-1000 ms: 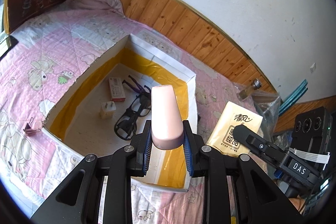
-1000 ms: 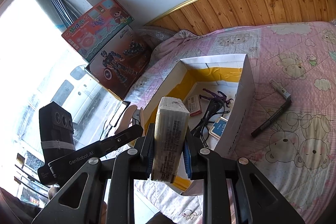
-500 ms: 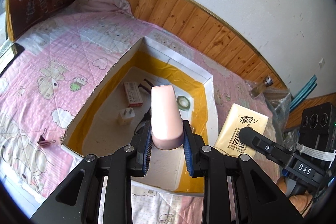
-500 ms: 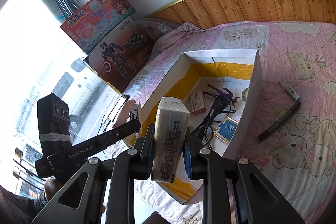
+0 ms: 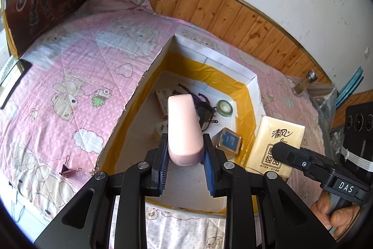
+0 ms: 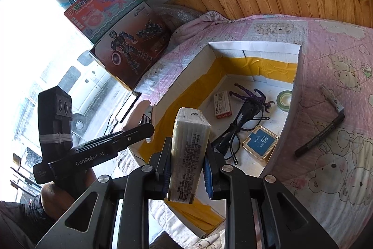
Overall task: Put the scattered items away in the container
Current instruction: 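Carry the tissue pack and pink stapler with both grippers over the box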
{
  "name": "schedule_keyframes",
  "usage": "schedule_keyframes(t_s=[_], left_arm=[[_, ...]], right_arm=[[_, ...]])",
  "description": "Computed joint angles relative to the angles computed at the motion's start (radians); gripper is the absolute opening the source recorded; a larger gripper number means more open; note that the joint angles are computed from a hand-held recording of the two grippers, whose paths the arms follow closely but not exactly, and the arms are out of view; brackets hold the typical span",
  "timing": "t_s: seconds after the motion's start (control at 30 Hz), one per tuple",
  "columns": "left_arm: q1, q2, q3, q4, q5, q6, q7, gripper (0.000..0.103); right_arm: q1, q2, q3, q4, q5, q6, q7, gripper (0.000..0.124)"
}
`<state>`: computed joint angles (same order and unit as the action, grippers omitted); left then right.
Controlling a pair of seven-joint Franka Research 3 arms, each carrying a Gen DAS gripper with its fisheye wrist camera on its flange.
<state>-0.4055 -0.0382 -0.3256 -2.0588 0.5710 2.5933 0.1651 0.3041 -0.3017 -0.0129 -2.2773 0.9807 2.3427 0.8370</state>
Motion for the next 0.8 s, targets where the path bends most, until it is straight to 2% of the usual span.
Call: schedule_keyframes(t_s=[0.27, 0.53, 0.8], left_arm=[[0.000, 0.022, 0.009, 0.012, -0.060, -0.031, 0.117, 0.027], [0.008, 0.052, 0.020, 0.021, -0.190, -0.010, 0.266, 0.027], [0.003, 0.099, 0.019, 0.079, -0.278, -0.094, 0.414, 0.027]], right_arm=[[0.007, 0.039, 0.023, 0.025, -0.061, -0.010, 0.015, 0.025], [0.020, 0.084, 0.053, 0.062, -0.156, -0.023, 0.042, 0.025], [0.030, 0.139, 0.081, 0.115, -0.289, -0.042, 0.078, 0.025]])
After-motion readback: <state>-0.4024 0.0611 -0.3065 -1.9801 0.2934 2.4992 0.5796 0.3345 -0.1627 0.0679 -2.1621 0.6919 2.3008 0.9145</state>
